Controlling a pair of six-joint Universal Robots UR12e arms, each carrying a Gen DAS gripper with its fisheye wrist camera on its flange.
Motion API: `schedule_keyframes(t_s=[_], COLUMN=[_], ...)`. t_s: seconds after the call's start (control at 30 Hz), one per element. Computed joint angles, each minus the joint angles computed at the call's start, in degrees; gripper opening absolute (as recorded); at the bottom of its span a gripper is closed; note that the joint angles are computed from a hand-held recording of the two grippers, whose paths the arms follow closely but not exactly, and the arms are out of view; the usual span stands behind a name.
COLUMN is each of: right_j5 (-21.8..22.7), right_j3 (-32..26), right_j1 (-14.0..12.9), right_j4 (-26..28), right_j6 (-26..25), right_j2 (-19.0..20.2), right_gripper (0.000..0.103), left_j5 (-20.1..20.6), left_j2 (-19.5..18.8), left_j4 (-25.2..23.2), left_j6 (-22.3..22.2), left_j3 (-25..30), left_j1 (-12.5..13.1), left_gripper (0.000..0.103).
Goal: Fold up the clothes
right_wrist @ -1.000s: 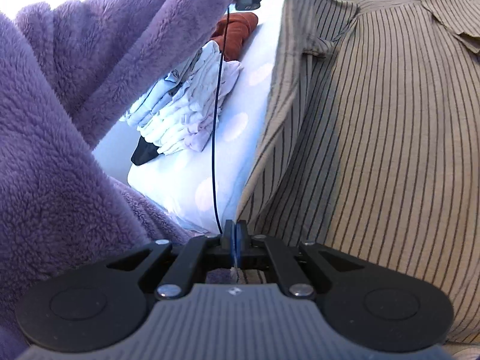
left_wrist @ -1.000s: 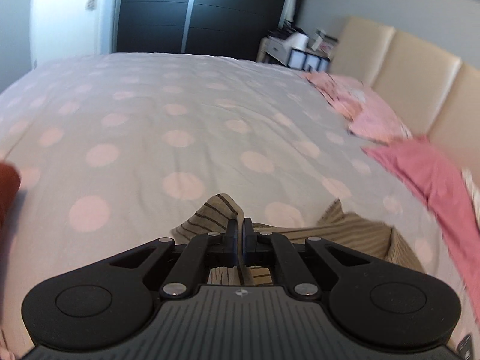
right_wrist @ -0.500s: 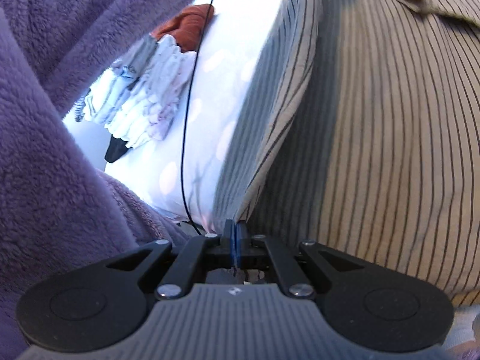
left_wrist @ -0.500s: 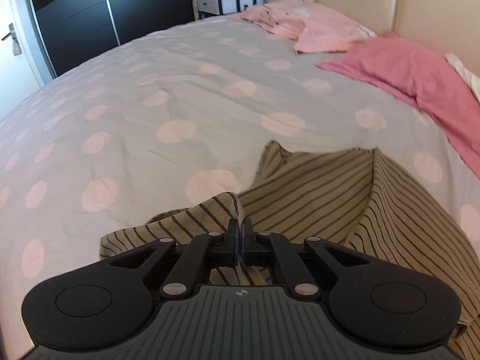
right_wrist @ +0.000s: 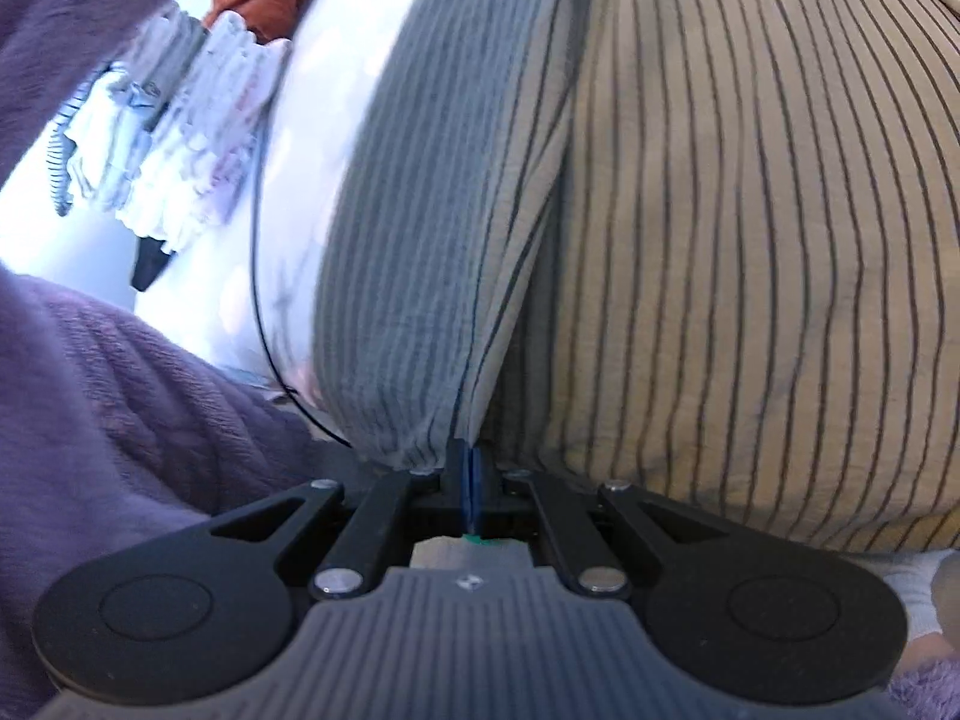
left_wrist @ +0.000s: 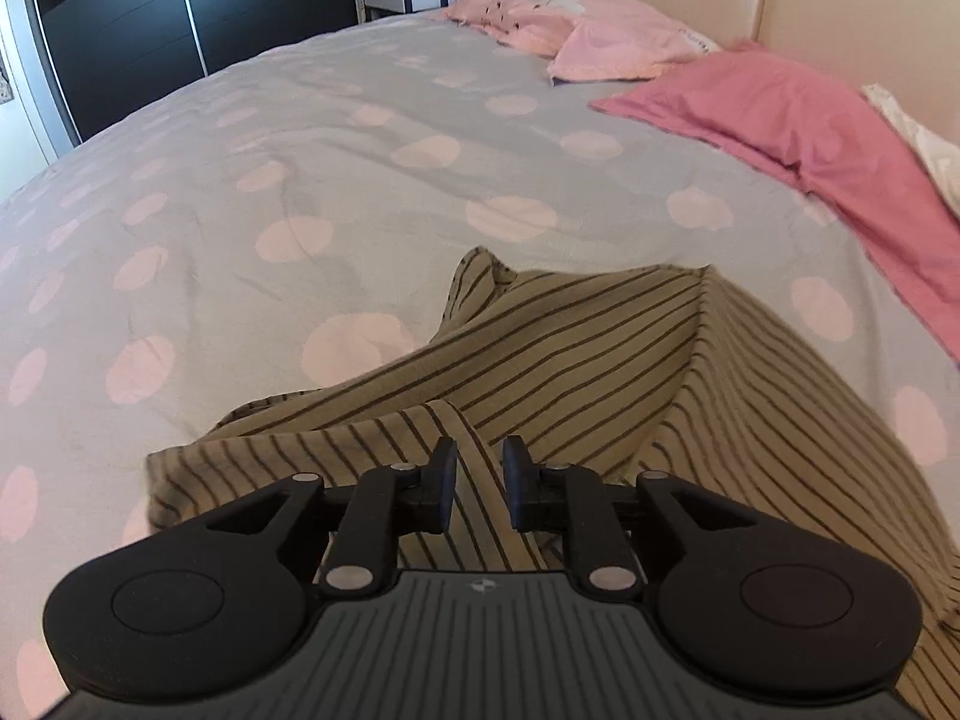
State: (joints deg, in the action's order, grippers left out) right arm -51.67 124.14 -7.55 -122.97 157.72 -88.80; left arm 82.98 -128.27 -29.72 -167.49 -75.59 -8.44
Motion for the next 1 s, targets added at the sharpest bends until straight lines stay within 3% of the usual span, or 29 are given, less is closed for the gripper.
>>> schedule_keyframes(t_s=[0.2, 0.43, 0.5, 0.57, 0.6, 0.67, 0.87, 0.9, 0.93, 1.0], right_j5=[-1.7, -4.9, -3.8, -2.9, -2.6, -2.2, -2.9, -2.8, -2.7, -3.3], right_j3=[1.1, 3.1, 4.2, 5.6, 6.2, 6.9, 6.5, 6.5, 6.5, 6.4], right_j1=[0.5, 0.3, -0.4, -0.9, -1.0, -1.1, 1.3, 1.6, 1.9, 2.4], right_j4=[-0.8, -3.0, -4.0, -7.0, -8.5, -10.5, -14.5, -15.1, -15.8, -15.4], right_j6=[0.8, 1.2, 1.1, 1.6, 1.8, 1.9, 6.8, 7.7, 8.5, 9.3], right_j2=[-0.5, -2.4, -3.3, -4.3, -4.6, -4.9, -1.6, -1.2, -0.8, -1.3], right_gripper=[0.002, 0.002, 0.008, 0.028, 0.045, 0.045, 0.040, 0.028, 0.002, 0.002], left_j5=[-2.6, -6.4, -6.9, -7.5, -7.7, -7.8, -6.8, -6.4, -6.0, -4.9], left_j2=[8.3, 21.0, 24.4, 27.5, 28.9, 31.2, 36.2, 36.6, 37.0, 37.6], left_j4=[2.1, 2.6, 2.8, 2.7, 2.8, 2.9, 4.5, 4.7, 4.6, 4.0], left_j6=[1.1, 4.8, 4.8, 5.0, 4.8, 4.5, -2.1, -2.3, -1.9, -0.8], left_j3=[-9.5, -25.3, -29.9, -34.1, -36.0, -39.5, -47.4, -48.3, -49.1, -50.3], left_j1=[1.5, 3.4, 3.9, 4.5, 4.7, 4.9, 4.8, 4.6, 4.4, 4.0], left_gripper=[0.021, 0.027, 0.028, 0.029, 0.030, 0.031, 0.032, 0.033, 0.033, 0.033])
